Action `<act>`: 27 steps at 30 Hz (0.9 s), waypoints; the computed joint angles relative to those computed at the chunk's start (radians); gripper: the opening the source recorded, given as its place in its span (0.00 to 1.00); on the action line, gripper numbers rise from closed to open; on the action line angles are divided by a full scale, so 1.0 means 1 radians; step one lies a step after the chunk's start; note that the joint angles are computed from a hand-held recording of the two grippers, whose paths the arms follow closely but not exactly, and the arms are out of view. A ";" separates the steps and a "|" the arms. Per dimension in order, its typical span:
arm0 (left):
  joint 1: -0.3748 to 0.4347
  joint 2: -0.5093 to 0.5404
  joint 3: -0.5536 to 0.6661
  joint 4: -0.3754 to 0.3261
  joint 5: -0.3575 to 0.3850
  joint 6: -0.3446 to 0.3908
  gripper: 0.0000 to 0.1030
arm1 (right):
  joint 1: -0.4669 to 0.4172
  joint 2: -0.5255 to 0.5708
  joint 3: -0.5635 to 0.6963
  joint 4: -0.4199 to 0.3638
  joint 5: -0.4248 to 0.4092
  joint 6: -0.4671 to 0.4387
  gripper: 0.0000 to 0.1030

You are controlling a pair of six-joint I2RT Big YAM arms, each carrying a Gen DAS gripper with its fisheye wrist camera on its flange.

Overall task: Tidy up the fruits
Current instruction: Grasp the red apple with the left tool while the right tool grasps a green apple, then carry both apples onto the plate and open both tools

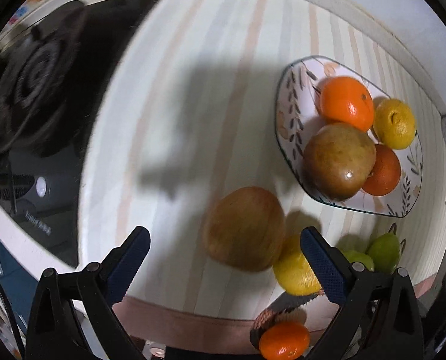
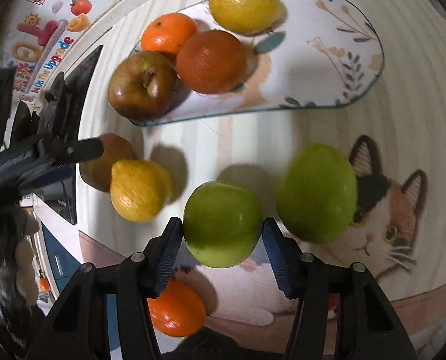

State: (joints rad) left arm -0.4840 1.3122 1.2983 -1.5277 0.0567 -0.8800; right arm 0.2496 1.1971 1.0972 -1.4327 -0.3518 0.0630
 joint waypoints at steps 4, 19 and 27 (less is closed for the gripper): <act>0.004 0.026 -0.012 0.030 0.026 0.045 0.74 | -0.006 -0.002 -0.001 -0.017 -0.002 -0.013 0.56; -0.149 -0.099 -0.109 0.035 0.028 -0.085 0.62 | 0.036 -0.021 -0.005 -0.090 0.038 -0.081 0.56; -0.207 -0.122 -0.155 0.054 0.011 -0.143 0.62 | 0.052 0.003 0.008 -0.092 0.041 -0.073 0.57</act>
State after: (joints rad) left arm -0.6911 1.1901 1.1435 -1.4741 0.0672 -1.0226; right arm 0.3012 1.1997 1.1055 -1.5247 -0.3108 -0.0100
